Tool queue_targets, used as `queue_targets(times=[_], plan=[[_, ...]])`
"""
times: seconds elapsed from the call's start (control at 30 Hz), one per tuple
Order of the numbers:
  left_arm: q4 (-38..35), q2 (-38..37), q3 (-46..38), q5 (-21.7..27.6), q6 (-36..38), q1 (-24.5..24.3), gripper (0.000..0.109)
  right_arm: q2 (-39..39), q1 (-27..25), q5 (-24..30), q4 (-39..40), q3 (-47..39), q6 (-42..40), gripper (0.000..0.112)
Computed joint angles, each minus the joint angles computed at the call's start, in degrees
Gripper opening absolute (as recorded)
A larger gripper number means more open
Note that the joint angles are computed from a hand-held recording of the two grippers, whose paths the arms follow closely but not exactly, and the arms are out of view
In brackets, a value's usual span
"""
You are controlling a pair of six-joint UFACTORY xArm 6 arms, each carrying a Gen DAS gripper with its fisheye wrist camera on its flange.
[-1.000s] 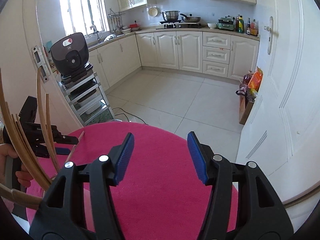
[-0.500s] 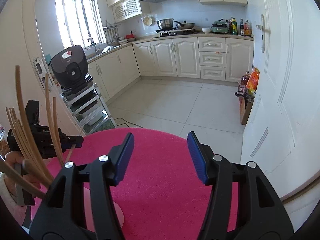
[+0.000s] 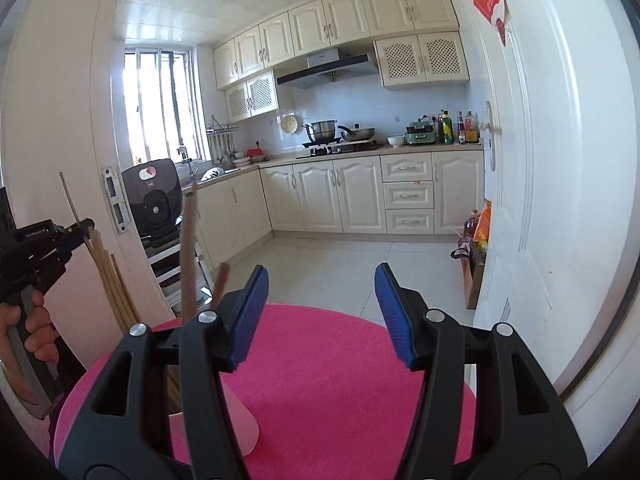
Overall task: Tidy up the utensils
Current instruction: 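Lift the chopstick upright with the left tool and lower it into the cup, then open the left tool, releasing the chopstick into the cup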
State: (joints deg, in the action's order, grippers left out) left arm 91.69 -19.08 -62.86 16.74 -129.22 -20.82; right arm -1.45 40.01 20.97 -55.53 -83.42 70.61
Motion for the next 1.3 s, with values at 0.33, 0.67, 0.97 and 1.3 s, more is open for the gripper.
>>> queue_targets(times=[0.33,0.67,0.97,1.3], plan=[[-4.68,-6.22,1.42,15.10,11.46,-16.13,0.006,-4.38,4.20,-0.07,-0.26,3.37,1.18,0.055],[-1.62,3.12,-5.27,19.23,17.29,-21.53,0.006,-3.99,4.32,-1.07,3.15,4.47,-1.04,0.055],[-4.46,7.71,-6.77,17.90,24.35,-21.64,0.006,-3.64,3.61,-3.55,4.89,5.62,-1.34,0.055],[-12.82,7.67,-5.62,18.56,32.29,-22.05,0.043,-4.08,4.51,-2.69,4.89,5.76,-1.25,0.055]])
